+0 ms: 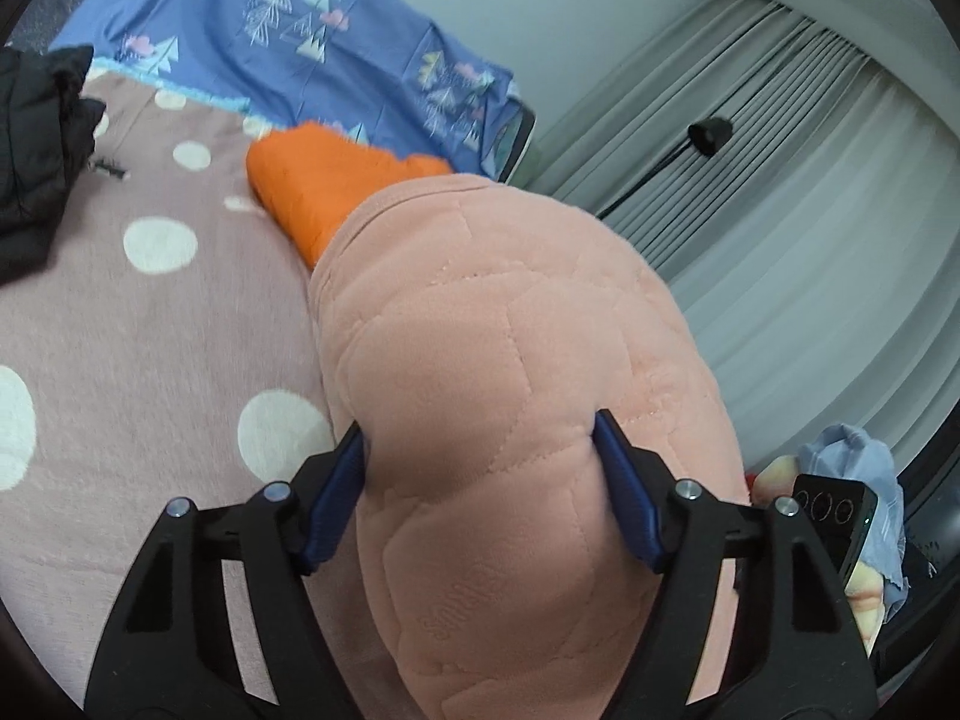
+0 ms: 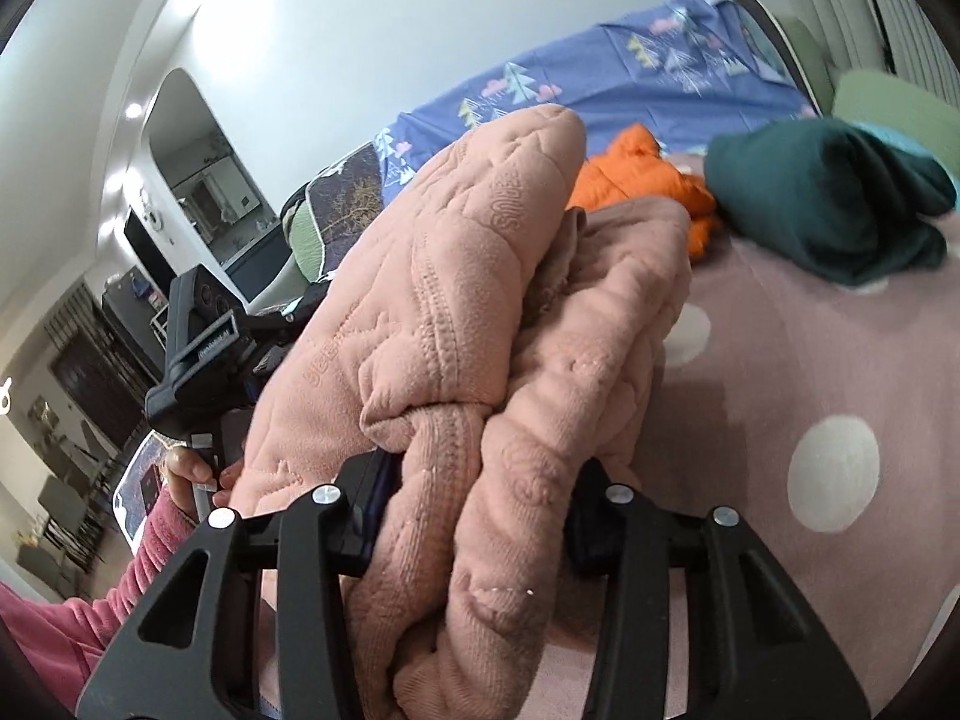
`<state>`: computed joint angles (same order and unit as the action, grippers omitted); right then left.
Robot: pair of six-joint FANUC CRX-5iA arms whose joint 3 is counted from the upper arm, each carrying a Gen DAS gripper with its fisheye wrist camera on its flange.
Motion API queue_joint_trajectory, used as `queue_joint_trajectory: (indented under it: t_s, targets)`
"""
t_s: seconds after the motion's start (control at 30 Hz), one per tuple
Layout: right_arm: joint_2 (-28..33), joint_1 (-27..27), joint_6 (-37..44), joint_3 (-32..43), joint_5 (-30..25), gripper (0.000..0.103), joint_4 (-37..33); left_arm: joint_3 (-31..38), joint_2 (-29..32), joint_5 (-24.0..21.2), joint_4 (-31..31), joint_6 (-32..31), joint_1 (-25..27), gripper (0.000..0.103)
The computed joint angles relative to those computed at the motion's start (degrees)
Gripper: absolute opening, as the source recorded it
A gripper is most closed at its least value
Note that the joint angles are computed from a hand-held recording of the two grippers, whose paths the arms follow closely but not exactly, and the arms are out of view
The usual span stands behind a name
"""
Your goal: Fold large clothes
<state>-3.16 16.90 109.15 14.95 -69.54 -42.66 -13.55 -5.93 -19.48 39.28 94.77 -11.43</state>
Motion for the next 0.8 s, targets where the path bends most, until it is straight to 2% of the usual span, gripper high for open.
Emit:
queue_joint_trajectory:
  t_s: [0.1,0.13,0.27,0.47,0.6,0.8]
  targets:
    - [1.2,0.2,1.6,1.7,-0.7,0.044,-2.1,-0.6,-2.4,1.1,-1.6,0.4,0.8,0.073]
    - [1.5,0.5,1.9,2.2,-0.7,0.044,-2.4,0.3,-3.0,0.3,-4.6,2.8,1.4,0.073]
    - [4.5,2.8,3.6,6.8,-1.0,0.044,-3.8,4.6,-4.9,-4.3,-15.0,10.9,4.2,0.073]
    - [15.5,5.8,3.3,21.2,-3.7,0.044,-8.0,11.2,-6.7,-12.0,-23.8,16.3,10.8,0.073]
    - [24.6,8.1,1.5,33.0,-4.9,0.044,-9.3,15.1,-6.1,-15.1,-25.2,15.4,15.3,0.073]
    - [41.0,11.5,-4.6,56.5,-7.4,0.044,-6.4,18.1,-1.5,-15.5,-18.2,6.8,23.0,0.073]
